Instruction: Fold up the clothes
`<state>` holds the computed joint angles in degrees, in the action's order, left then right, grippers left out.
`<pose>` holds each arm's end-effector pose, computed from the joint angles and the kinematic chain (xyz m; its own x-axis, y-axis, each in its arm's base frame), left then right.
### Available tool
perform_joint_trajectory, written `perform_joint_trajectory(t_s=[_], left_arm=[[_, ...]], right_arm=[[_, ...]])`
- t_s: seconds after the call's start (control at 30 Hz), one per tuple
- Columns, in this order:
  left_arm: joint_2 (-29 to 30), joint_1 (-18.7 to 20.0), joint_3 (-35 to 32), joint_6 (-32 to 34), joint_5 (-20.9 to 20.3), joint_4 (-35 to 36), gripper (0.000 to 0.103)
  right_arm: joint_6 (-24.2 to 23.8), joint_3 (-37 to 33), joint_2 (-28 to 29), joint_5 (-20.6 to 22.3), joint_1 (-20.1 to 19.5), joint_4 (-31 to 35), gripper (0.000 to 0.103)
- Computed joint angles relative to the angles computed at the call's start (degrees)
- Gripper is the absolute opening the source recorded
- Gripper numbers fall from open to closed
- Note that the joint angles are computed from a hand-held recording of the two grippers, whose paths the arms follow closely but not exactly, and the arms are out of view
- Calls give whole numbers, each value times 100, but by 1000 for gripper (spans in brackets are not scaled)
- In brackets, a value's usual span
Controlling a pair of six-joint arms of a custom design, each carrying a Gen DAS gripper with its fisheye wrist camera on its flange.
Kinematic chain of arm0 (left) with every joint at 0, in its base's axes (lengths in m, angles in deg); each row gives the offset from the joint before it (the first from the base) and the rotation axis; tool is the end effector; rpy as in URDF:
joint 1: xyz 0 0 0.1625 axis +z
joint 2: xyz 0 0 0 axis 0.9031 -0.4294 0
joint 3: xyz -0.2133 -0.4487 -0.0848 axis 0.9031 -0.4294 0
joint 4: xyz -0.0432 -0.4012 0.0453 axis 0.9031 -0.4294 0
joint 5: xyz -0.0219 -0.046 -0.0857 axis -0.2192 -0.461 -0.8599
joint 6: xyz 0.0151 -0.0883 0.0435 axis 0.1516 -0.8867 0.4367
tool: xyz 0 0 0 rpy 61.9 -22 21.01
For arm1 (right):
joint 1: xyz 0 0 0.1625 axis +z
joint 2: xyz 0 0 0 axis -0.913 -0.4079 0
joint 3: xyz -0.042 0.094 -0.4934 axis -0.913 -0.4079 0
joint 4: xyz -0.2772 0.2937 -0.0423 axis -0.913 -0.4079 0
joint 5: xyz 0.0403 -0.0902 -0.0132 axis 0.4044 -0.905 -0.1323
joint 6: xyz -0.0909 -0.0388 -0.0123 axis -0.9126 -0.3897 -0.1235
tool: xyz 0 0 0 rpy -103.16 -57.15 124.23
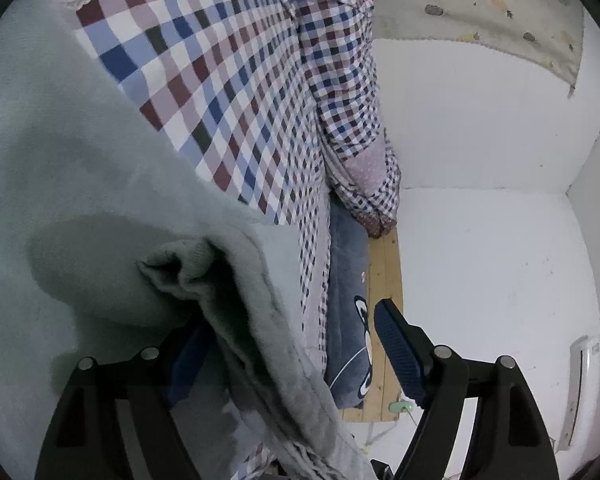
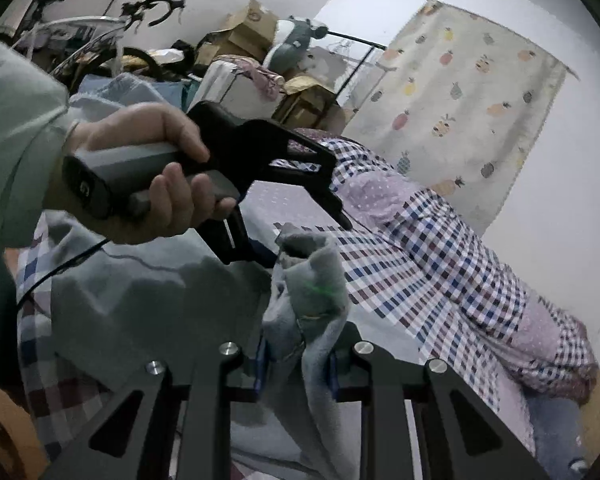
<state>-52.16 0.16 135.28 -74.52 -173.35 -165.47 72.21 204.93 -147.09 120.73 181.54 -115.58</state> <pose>-0.1685 -0.5724 0.0858 -0.8460 -0.0013 0.5332 -0.0783 0.9895 -0.1218 0.2287 -0.3102 0.1640 -0.1902 -0.2878 0.9386 -0.9510 0.2914 -0.1033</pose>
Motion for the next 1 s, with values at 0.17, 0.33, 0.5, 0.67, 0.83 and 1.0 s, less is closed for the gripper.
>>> perform_joint_trajectory(t_s=[0.17, 0.33, 0.5, 0.67, 0.83, 1.0], left_arm=[[-82, 16, -49, 297, 534, 343, 42], [-108, -99, -149, 427, 1000, 741, 13], [-413, -143, -52, 800, 1159, 817, 10], [-694, -222, -45, 1202, 1365, 902, 9], [-858, -402, -21, 1573, 1436, 661, 9], [-810, -541, -131, 1798, 2195, 1074, 11]], right_arm=[[260, 74, -91, -23, 43, -13, 22], [464, 22, 73, -2, 13, 210, 21], [151, 18, 500, 138, 163, -44, 21], [-723, 104, 942, 355, 353, -836, 21], [-1131, 177, 1178, 448, 457, -1415, 21], [-1039, 41, 1463, 634, 251, -1211, 21]])
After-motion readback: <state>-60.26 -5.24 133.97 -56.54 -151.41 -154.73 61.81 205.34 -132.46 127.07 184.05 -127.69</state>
